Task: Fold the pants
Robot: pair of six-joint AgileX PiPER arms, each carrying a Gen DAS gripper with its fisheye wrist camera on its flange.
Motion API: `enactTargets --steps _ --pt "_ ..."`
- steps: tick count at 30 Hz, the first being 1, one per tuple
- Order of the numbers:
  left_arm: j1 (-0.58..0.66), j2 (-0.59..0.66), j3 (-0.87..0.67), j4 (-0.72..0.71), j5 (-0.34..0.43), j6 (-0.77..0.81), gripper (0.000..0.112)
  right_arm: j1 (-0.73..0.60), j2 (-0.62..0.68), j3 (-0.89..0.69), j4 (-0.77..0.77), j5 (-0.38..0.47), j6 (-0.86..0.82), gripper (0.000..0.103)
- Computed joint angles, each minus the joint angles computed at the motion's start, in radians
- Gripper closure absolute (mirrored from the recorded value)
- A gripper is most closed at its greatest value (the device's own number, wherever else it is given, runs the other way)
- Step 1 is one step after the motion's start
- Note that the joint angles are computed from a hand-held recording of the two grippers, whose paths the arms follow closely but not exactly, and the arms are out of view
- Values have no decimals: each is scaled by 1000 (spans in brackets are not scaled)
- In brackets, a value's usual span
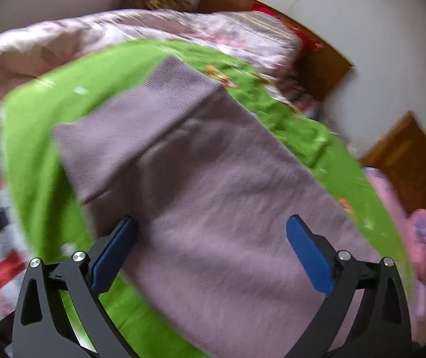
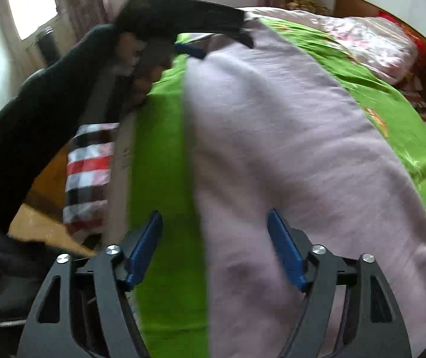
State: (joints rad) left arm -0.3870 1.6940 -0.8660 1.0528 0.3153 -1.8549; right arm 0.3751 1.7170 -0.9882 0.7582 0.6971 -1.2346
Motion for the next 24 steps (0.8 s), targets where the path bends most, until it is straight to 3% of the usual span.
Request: enactTargets --steps 2,3,7,10,12,13,15,17,18,20,24 --pt "-116 -37 -50 -66 171 50 14 -109 -53 21 102 85 -106 27" --pt "-163 -56 -65 -58 202 66 14 -160 -74 25 126 87 -117 20" --pt "-278 3 -256 -230 219 418 12 -360 -71 3 122 19 -58 16" --pt "-298 193 -485 -448 189 718 12 -467 -3 -58 99 -32 -30 16" --pt "-280 328 -657 -647 261 918 12 -519 85 -142 51 -7 23 16" --pt "-265 382 -725 -722 292 992 12 -522 123 -170 0 -48 85 16" --pt "-247 473 -813 -750 337 1019 11 -590 219 -231 -1 -58 90 16" --pt "-267 499 -836 -639 347 944 11 -683 242 -262 107 52 11 16" --pt "-277 514 -861 -612 377 931 11 -713 234 -255 118 67 27 16" --pt "-283 524 -872 -592 388 916 11 -735 195 -209 120 28 19 16" --pt "-278 504 -820 -555 335 867 11 -783 93 -66 153 -19 -35 15"
